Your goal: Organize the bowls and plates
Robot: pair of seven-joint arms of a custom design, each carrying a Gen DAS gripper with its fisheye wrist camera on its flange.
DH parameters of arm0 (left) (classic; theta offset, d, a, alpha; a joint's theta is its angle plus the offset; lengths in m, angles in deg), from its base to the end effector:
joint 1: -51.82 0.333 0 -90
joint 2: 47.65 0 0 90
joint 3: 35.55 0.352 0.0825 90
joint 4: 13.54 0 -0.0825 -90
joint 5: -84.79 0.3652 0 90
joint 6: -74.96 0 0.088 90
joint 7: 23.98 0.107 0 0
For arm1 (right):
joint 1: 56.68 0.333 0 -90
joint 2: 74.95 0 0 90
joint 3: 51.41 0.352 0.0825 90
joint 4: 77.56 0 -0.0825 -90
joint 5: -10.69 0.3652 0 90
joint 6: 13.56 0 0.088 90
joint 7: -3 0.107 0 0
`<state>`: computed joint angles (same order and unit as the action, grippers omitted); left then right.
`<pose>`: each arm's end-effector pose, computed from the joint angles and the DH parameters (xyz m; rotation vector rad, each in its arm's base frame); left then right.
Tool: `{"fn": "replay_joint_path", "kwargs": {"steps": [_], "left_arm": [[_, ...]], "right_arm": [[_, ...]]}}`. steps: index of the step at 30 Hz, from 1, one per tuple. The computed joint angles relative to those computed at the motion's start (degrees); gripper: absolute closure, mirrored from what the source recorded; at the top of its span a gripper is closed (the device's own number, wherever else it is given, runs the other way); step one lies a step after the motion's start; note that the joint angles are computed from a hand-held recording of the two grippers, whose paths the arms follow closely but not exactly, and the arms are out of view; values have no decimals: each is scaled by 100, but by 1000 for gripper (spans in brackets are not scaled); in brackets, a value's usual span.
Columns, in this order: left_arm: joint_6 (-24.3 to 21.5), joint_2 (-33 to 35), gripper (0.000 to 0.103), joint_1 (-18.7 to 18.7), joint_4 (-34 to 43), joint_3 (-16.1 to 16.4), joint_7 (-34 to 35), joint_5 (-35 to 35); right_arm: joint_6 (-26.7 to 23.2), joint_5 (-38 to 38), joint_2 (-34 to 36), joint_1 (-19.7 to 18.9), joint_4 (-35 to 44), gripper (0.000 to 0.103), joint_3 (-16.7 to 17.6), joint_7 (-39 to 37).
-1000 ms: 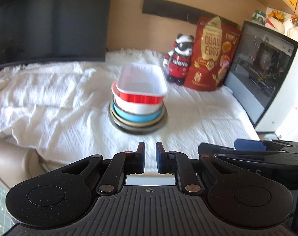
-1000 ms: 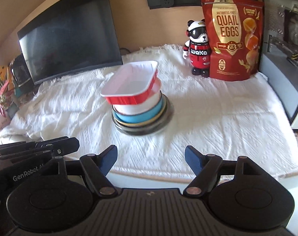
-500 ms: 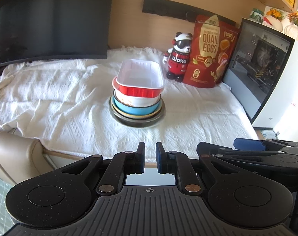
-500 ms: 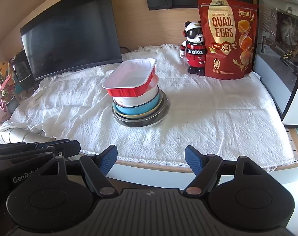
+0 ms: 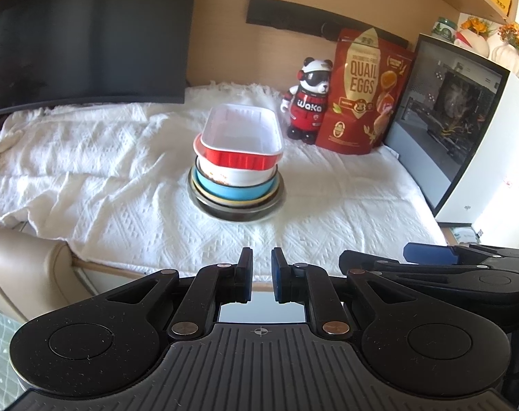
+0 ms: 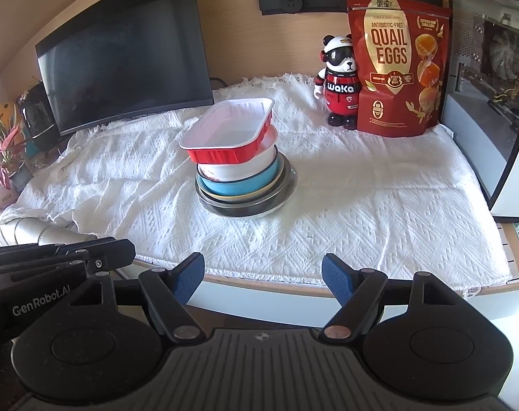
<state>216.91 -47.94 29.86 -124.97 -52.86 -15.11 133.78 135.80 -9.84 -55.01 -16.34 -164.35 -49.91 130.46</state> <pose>0.4481 -0.3701 0.5826 -1.8974 1.5811 -0.8687 0.5247 0.4752 0.5894 -1.9382 1.4148 -0.4399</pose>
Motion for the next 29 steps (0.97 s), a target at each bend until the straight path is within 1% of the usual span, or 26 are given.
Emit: {"fn": "replay_joint_path", "kwargs": {"steps": [17, 22, 26, 29], "left_arm": [[-120, 125, 89, -62, 119, 29, 60, 2], [65, 208, 89, -5, 111, 97, 203, -198], [122, 306, 89, 49, 122, 170, 293, -247], [162, 346, 89, 153, 95, 256, 467, -532]], "right_arm": [[-3, -16, 9, -13, 10, 27, -5, 60], [-9, 52, 56, -26, 69, 27, 2, 9], [-93, 70, 198, 4, 257, 27, -32, -1], [-258, 98, 465, 43, 636, 27, -62, -70]]}}
